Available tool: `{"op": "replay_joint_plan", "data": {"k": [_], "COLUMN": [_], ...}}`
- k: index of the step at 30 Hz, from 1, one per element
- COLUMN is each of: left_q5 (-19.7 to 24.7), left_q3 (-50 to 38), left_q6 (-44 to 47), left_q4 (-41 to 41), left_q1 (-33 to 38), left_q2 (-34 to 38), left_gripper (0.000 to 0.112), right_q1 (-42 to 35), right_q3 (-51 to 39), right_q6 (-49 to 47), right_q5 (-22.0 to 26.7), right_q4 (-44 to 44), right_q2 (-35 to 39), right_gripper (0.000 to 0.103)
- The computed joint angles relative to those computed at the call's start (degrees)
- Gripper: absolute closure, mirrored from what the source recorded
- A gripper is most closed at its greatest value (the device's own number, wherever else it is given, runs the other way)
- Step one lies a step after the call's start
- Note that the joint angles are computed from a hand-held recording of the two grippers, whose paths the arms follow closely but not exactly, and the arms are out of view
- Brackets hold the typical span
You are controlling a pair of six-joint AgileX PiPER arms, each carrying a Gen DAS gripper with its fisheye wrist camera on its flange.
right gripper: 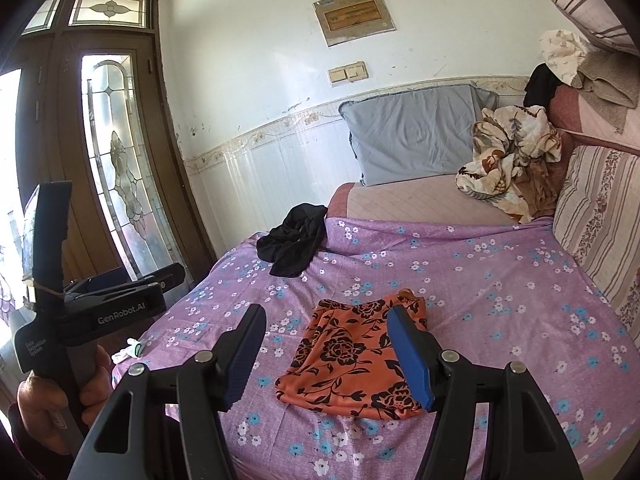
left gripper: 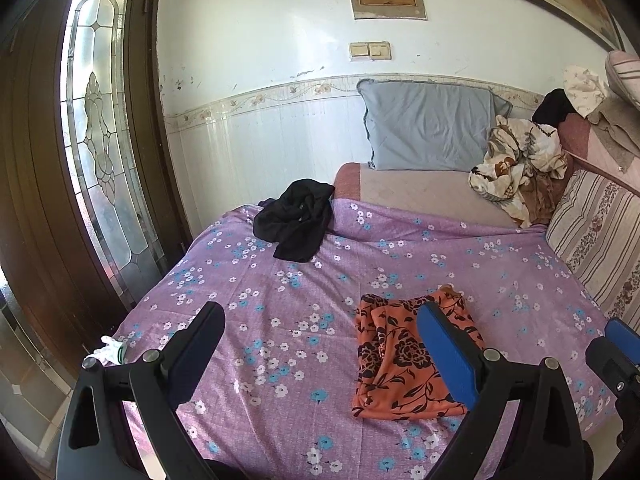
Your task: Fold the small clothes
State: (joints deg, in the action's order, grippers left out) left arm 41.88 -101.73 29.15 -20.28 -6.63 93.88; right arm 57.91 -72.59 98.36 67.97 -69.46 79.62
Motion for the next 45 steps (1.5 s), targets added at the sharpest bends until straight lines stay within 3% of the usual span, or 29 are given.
{"op": "replay_joint_plan", "data": {"k": [38,45], "left_q5": [-1.78,0.68], "left_q3": [1.68,-0.31], "left_q6": [-0.48,0.37], "left_q4": [0.35,-0.71], "left_q1": [0.62,1.32], "left_q2": [-0.83,0.75], "left_gripper": [0.015,0.015], "right_q1": [0.92,0.24], "right_q3": [-1.60,-1.64], "right_q6": [1.56,1.45], "right_q5": [1.16,0.28], "right_q4": [-0.35,0.20], "right_q2": [3.16,3.75], "right_gripper": [0.036,0.036]}}
